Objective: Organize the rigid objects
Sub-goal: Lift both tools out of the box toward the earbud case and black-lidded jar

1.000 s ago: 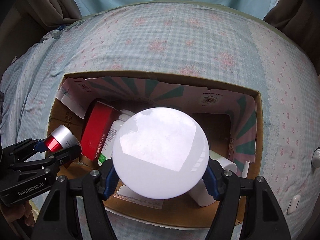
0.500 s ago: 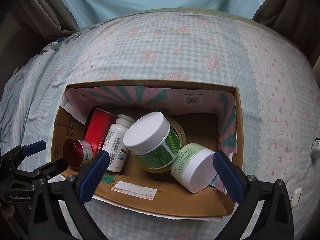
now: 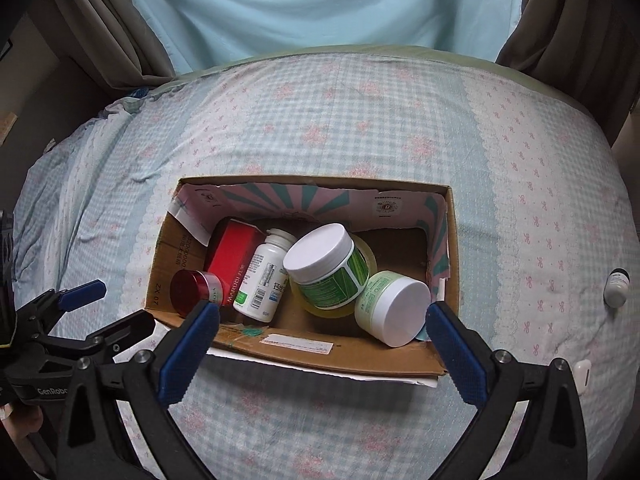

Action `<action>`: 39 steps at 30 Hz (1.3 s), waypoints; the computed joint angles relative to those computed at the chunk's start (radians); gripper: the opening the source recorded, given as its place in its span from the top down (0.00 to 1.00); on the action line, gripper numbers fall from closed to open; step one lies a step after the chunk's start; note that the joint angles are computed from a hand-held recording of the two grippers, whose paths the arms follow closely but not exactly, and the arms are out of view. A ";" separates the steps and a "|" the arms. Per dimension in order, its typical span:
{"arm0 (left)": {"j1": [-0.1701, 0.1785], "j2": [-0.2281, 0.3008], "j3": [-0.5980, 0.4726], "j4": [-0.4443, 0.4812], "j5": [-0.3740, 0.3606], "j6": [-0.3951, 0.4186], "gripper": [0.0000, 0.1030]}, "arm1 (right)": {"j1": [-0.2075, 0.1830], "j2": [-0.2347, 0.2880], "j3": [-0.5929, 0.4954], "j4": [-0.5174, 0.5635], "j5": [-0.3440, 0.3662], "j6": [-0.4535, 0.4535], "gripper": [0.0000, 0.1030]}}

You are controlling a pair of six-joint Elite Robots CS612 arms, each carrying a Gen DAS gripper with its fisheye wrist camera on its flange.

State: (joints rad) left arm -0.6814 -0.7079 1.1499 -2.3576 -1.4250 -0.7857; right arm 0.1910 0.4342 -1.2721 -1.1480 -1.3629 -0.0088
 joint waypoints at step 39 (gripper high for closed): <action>-0.248 0.262 -0.612 0.318 0.142 -0.144 0.00 | -0.337 0.083 -0.403 0.202 0.038 -0.272 0.00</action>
State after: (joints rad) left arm -0.9295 -0.4455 0.5380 -2.0397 -1.2829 -0.9295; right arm -0.1458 0.5171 -1.6748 -0.9461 -1.3252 -0.2810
